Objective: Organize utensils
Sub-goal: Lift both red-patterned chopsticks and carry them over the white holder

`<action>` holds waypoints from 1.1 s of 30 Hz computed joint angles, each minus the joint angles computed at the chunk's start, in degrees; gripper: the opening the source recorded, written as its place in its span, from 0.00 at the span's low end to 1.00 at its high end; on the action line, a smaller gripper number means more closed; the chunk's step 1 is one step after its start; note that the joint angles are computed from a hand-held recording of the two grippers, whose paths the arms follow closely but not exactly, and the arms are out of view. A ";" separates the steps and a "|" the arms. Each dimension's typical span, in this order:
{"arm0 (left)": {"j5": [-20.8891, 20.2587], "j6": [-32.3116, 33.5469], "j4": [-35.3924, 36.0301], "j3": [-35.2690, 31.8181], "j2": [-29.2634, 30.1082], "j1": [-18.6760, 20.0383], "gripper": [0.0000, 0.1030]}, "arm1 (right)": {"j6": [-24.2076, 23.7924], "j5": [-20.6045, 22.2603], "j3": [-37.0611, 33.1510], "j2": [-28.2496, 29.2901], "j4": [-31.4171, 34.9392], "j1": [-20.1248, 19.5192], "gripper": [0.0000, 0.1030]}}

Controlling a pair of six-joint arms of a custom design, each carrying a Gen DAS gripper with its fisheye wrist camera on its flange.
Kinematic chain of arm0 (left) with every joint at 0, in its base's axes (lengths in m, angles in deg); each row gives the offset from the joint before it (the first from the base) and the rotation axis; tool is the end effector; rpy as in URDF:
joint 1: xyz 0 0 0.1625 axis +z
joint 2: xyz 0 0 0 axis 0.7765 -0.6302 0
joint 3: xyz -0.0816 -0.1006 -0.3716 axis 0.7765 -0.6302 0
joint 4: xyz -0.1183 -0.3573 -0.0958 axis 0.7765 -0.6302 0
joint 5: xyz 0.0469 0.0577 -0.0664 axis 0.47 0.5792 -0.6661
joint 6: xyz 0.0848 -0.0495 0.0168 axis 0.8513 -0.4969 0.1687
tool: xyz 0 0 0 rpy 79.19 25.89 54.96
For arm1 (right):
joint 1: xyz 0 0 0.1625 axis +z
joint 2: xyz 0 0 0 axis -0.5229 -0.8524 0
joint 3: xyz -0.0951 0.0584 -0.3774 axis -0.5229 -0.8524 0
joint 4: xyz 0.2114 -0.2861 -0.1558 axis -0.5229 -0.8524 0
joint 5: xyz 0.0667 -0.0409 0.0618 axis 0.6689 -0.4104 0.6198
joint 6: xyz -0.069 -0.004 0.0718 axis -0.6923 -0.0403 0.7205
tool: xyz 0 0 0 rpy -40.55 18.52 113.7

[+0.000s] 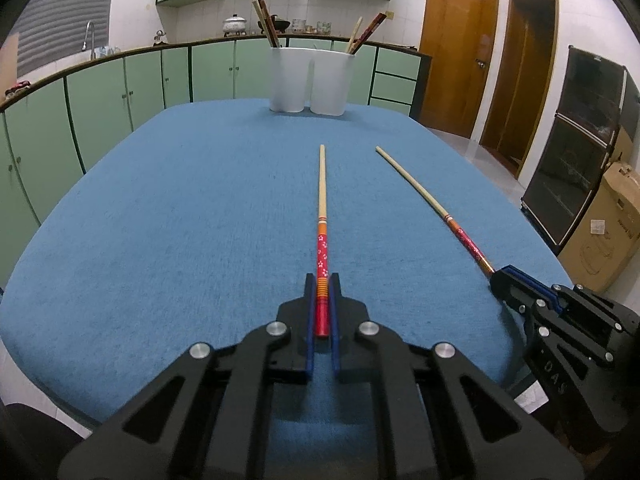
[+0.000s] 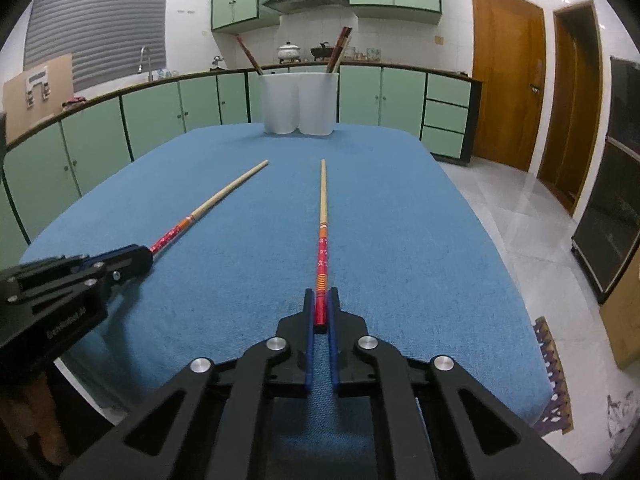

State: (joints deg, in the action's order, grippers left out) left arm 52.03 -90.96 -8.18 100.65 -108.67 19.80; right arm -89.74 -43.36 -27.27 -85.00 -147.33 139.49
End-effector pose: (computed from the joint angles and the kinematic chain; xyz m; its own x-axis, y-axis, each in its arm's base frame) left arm -0.0229 -0.7046 0.2407 -0.7364 -0.2685 -0.6210 0.3822 0.5922 -0.7093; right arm 0.3384 -0.7224 -0.0099 -0.6455 -0.4791 0.5948 -0.7518 0.5355 -0.3846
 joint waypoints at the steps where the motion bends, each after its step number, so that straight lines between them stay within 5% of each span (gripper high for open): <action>1: -0.13 -0.16 0.28 0.00 -0.08 -0.16 0.05 | 0.45 0.09 0.12 -0.24 -0.02 0.09 0.06; 26: -2.44 -0.82 -0.09 2.44 -1.06 -0.44 0.05 | -1.34 -0.61 1.46 0.24 -2.19 0.12 0.16; 33: -1.52 -1.17 -0.19 3.41 -2.16 -0.74 0.05 | -0.78 -1.49 1.88 -0.76 0.07 0.62 0.05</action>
